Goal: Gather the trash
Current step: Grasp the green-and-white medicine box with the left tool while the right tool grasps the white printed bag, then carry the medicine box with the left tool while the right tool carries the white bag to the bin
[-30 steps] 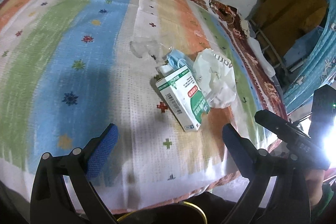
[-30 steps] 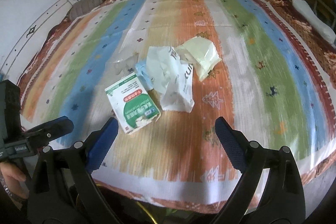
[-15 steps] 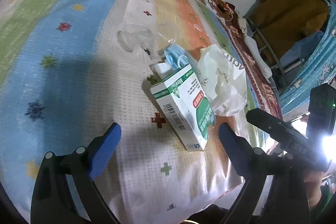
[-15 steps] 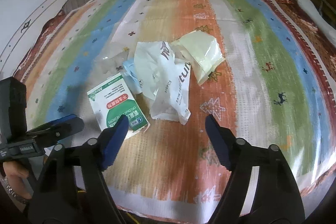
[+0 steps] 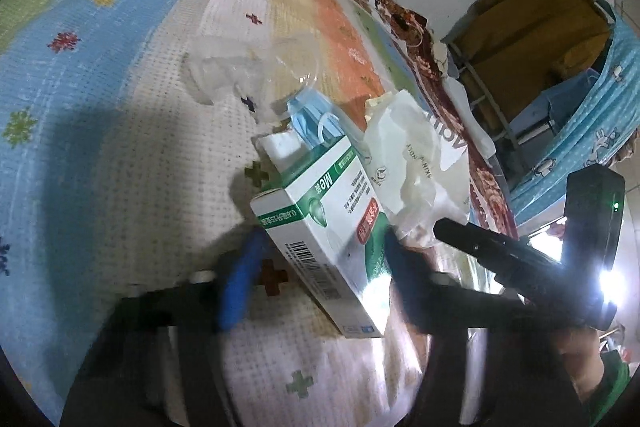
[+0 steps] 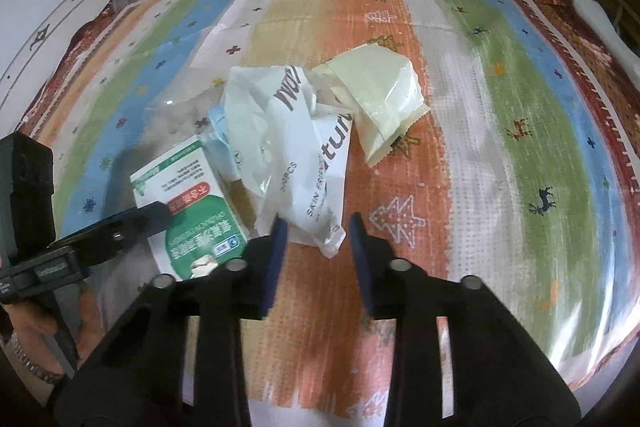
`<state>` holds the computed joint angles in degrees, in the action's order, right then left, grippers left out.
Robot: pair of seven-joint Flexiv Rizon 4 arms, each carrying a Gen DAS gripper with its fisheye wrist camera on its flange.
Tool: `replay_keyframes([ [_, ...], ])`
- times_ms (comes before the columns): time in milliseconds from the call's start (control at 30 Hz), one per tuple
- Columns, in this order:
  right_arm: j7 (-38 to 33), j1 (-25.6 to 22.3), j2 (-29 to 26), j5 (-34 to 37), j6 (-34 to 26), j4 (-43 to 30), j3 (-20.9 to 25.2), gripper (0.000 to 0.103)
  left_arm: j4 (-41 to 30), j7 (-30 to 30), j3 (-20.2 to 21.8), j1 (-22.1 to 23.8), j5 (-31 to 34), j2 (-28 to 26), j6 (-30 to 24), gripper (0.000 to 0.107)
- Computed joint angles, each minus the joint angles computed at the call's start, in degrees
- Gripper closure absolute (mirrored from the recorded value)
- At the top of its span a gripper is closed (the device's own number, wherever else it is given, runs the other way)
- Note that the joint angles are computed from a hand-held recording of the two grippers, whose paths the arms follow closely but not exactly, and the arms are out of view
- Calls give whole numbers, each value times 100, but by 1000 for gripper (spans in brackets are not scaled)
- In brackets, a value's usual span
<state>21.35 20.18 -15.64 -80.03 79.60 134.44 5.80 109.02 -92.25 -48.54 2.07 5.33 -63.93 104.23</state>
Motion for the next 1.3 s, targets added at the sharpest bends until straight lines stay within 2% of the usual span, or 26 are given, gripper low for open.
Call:
replay_keyframes([
  [100, -105, 8, -28, 8, -4, -14, -5, 94, -24, 36, 23, -53, 6, 45, -32, 64],
  [267, -25, -7, 43, -153, -19, -20, -3, 100, -12, 80, 62, -109, -77, 255, -119, 71],
  [467, -1, -68, 212, -301, -62, -42, 82, 101, 141, -36, 99, -54, -145, 584, -39, 79],
  [733, -136, -64, 457, -180, -76, -4, 223, 101, 500, -350, 554, -133, -346, 1492, -193, 80],
  [1133, -530, 165, 805, 250, -313, 32, 432, 101, 1056, -359, 595, 61, -486, 2500, -332, 81],
  [1300, -828, 327, 982, 679, -515, 74, 567, 101, 1201, -322, 1025, -347, -662, 3104, -566, 81],
])
